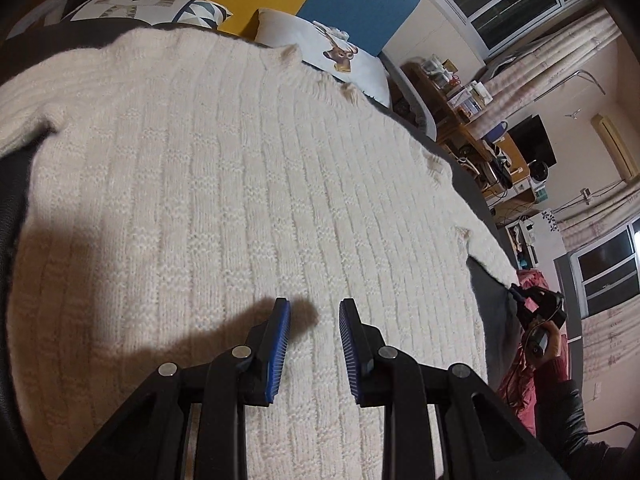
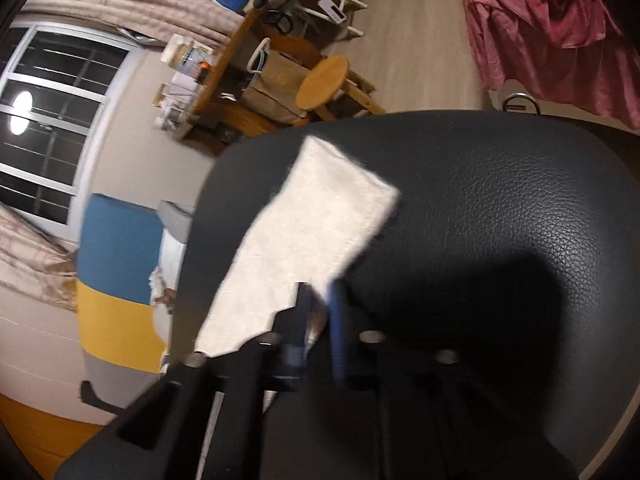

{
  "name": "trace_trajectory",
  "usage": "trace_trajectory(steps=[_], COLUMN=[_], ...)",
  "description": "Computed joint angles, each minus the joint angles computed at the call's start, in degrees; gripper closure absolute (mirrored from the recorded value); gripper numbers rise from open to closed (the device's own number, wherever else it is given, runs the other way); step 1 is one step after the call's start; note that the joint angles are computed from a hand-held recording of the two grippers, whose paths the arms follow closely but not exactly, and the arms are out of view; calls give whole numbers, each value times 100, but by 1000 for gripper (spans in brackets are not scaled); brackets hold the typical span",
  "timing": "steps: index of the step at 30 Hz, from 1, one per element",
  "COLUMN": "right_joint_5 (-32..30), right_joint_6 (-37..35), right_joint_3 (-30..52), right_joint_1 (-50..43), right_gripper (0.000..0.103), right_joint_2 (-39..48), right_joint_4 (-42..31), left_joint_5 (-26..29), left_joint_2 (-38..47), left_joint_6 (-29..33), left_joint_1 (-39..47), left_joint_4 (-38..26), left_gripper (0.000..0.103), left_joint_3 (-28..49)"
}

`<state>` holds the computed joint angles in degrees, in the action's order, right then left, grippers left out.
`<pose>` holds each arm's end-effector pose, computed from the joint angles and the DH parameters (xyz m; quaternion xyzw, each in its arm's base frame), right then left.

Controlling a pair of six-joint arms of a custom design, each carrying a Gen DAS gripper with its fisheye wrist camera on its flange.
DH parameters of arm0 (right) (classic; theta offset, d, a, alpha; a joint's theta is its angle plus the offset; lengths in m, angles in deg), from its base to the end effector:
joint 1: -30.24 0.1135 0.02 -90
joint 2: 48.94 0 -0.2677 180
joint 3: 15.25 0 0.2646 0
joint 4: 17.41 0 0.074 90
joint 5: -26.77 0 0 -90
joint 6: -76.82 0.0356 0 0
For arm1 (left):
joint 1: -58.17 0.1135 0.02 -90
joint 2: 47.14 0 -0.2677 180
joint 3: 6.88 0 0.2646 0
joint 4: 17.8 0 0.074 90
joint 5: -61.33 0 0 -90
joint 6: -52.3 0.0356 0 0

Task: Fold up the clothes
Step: 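Grasp the sleeve cuff with the right gripper and fold it across the body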

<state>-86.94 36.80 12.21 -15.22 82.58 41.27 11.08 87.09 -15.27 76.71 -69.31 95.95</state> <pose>0.1561 -0.1382 -0.0186 0.6174 0.6668 0.2046 0.3637 0.4292 0.1199 0.0669 0.0529 0.9374 -0.2975 0.1732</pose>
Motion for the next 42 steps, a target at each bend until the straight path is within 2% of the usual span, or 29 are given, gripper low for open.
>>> trace_trajectory(steps=[4, 8, 13, 17, 18, 21, 23, 25, 26, 27, 29, 32, 34, 36, 38, 39, 40, 41, 42], right_joint_5=[158, -4, 186, 920, 1051, 1171, 1519, 1216, 1010, 858, 469, -4, -146, 83, 406, 631, 771, 804, 759], right_joint_6=[-14, -102, -407, -791, -654, 202, 218, 323, 301, 181, -41, -390, -498, -434, -554, -724, -821, -852, -752], right_joint_3=[-35, -232, -284, 356, 425, 165, -188, -478, -636, -759, -757, -324, 131, 208, 415, 529, 637, 734, 801], right_joint_1=[72, 195, 1130, 2783, 3019, 3211, 3068, 2441, 1950, 1430, 499, -496, -624, -483, -195, 7, 183, 318, 392], right_gripper=[96, 96, 96, 96, 96, 96, 95, 86, 76, 59, 33, 33, 33, 29, 29, 33, 43, 91, 96], right_joint_2=[-25, -263, -1528, -2482, -2474, -2102, -2295, -2458, -2565, -2634, -2404, -1983, -1566, -1522, -1452, -1515, -1591, -1609, -1494], right_joint_4=[197, 732, 107, -1491, -1486, -399, -474, -770, -981, -1164, -1336, -2014, -2281, -2127, -2159, -2375, -2617, -2796, -2755], left_joint_5=[-33, 14, 237, 425, 425, 544, 528, 340, 271, 212, 98, 25, -4, -2, 12, -4, -26, -50, -64], left_joint_2=[-55, -133, -244, -273, -351, -513, -531, -506, -468, -409, -321, -185, -101, 18, 139, 164, 181, 198, 224], left_joint_6=[57, 111, 91, 88, 93, 368, 583, 740, 795, 825, 802, 572, 384, 255, 155, 135, 119, 103, 95], left_joint_1=[-44, -146, -425, -629, -663, -633, -578, -498, -458, -416, -316, -163, -68, -1, 51, 58, 63, 68, 68], left_joint_4=[35, 24, -25, -193, -131, -195, -281, -266, -273, -288, -254, -175, -118, -164, -260, -264, -251, -237, -250], left_gripper=[79, 79, 79, 79, 79, 78, 78, 78, 78, 78, 78, 78, 78, 78, 78, 78, 78, 78, 78], left_joint_3=[-91, -75, 61, 252, 192, 59, 31, -11, 3, 44, 67, 166, 245, 399, 562, 590, 598, 607, 633])
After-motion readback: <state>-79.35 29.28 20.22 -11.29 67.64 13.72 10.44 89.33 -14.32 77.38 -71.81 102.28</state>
